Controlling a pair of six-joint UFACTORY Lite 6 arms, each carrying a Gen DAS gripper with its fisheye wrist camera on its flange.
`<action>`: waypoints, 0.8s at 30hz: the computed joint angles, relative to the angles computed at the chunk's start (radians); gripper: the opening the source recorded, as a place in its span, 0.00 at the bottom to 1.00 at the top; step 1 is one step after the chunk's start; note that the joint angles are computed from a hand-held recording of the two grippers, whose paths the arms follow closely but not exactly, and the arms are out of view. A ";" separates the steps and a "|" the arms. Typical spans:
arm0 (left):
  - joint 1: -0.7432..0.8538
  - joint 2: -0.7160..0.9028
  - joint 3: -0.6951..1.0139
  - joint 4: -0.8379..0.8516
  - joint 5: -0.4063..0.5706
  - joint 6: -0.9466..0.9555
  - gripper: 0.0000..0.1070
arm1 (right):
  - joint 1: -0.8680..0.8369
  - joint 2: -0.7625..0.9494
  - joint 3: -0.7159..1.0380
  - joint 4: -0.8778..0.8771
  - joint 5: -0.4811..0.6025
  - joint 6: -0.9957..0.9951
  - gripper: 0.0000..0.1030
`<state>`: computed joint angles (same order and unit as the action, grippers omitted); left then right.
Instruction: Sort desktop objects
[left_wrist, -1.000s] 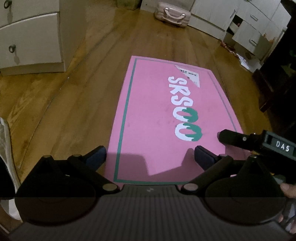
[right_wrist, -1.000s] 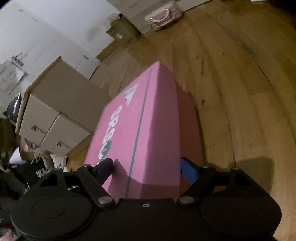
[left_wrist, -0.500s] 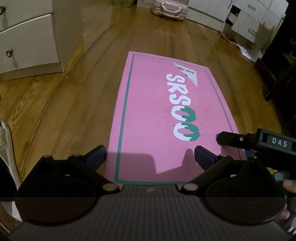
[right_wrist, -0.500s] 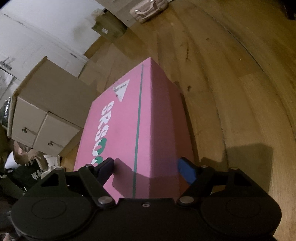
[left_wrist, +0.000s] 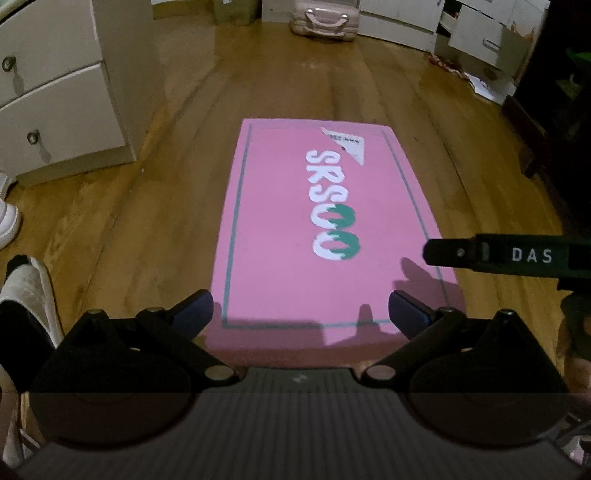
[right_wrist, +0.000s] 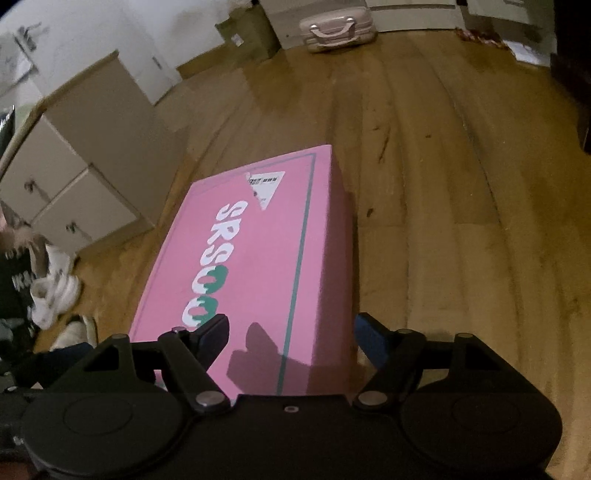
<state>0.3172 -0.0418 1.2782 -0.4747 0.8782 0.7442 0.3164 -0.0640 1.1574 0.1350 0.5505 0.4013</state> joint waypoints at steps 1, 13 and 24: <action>-0.001 -0.010 -0.006 0.007 0.004 -0.005 0.96 | 0.009 0.000 0.014 -0.011 0.020 0.014 0.77; 0.019 -0.251 -0.143 0.046 0.094 -0.091 0.96 | 0.227 -0.161 0.022 -0.441 0.258 0.504 0.79; -0.123 -0.545 -0.282 0.244 0.102 -0.288 0.96 | 0.500 -0.327 -0.083 -0.711 0.512 0.917 0.81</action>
<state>0.1939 -0.5871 0.9962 -0.2307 0.9806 0.4565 0.8163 -0.3907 1.0739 -0.5761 1.0626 1.3187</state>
